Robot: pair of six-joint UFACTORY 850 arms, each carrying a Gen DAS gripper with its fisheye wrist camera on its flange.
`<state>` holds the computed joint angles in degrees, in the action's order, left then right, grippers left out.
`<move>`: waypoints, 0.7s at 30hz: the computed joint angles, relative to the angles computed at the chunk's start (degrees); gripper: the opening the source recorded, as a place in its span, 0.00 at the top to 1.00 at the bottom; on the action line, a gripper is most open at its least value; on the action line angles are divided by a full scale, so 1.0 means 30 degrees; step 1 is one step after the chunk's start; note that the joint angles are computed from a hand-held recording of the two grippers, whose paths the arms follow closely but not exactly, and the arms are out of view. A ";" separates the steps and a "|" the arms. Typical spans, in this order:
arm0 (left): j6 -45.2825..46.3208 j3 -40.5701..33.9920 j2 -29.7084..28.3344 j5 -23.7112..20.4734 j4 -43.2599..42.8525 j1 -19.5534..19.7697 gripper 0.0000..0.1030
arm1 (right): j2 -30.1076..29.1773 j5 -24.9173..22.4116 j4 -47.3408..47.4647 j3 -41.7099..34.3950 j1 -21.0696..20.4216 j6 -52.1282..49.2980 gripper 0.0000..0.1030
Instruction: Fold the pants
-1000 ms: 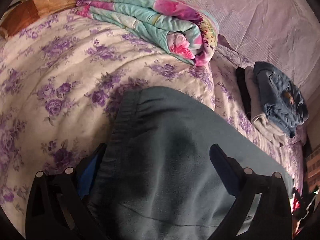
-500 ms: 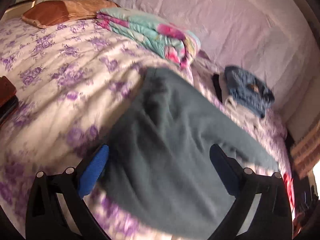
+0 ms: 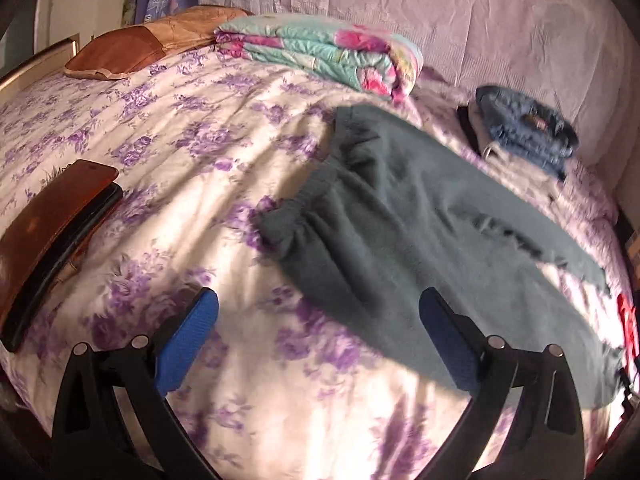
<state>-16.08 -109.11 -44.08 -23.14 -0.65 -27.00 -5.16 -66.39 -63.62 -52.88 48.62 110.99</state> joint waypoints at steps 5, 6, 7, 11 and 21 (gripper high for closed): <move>0.0025 -0.1096 -0.0895 -0.1093 0.0872 0.0015 0.05 | 0.2960 0.1534 0.3263 0.2699 -0.0945 0.2051 0.03; 0.0042 -0.1233 -0.0996 -0.1218 0.0942 0.0005 0.05 | 0.3617 0.2360 0.3341 0.3487 -0.1003 0.3073 0.03; 0.0029 -0.1253 -0.0987 -0.1209 0.1028 -0.0008 0.04 | 0.4185 0.3022 0.3171 0.4209 -0.0961 0.4119 0.03; -0.0110 -0.1068 -0.0848 -0.0960 0.1003 0.0019 0.05 | 0.4092 0.1093 0.2461 0.4237 0.0120 0.6026 0.04; 0.0096 -0.0419 -0.0520 -0.0158 0.0726 0.0022 0.05 | 0.7874 0.5317 -0.1242 0.7579 -0.0662 1.2213 0.10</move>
